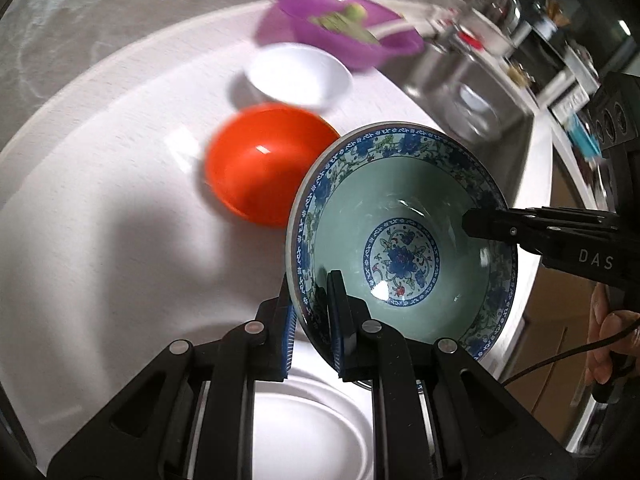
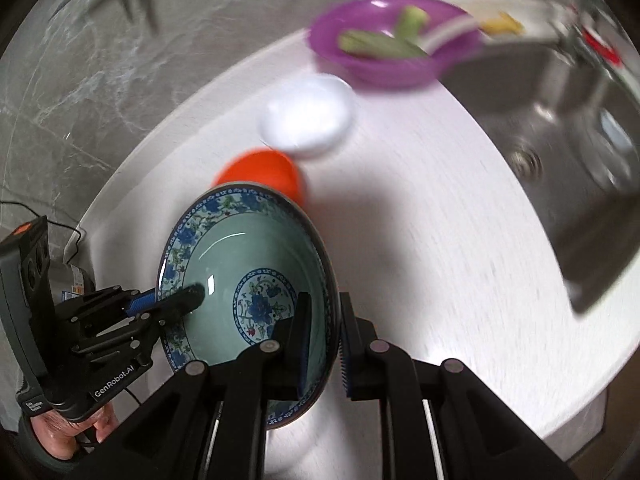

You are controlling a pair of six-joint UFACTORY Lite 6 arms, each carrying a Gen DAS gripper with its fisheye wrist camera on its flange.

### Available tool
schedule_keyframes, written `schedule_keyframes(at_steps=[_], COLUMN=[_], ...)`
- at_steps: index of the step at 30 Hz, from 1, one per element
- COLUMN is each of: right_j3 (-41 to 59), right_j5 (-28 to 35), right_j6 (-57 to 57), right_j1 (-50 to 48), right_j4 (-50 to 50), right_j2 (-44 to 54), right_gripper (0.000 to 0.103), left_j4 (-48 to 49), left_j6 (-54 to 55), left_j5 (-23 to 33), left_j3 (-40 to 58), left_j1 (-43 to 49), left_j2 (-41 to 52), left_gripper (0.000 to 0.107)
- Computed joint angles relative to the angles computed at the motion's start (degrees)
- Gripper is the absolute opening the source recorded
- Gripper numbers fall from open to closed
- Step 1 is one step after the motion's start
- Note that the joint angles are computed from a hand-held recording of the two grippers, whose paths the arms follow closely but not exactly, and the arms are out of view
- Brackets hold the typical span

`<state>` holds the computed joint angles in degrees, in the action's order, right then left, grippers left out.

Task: Organize plates and bowls
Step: 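Lift and carry the patterned bowl with both grippers beside the plate stack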

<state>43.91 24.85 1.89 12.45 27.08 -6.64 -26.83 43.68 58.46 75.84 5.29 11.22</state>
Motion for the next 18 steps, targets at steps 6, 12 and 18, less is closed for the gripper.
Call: schedule_keyframes(at_steps=[6,12,18], right_j3=[-11.9,-17.4,-19.6], right_j5=[-1.9,-3.2,-3.1], right_j6=[-11.0,-25.7,-34.4], right_j1=[-4.7,-9.3,-12.5], right_j4=[11.2,24.3,31.1], right_j2=[-5.5,-4.5,-3.3], right_gripper=[0.015,0.015,0.015], left_j4=[2.1,3.5,3.8], left_j6=[-1.9,-3.0,-4.4], left_j5=[-5.4,-9.7,-12.8], left_j3=[-7.6,-11.3,-12.2], left_j1=[-6.4,-10.5,-14.0], left_j2=[-2.8,-2.3,-0.2], left_gripper=[0.014,0.014,0.014])
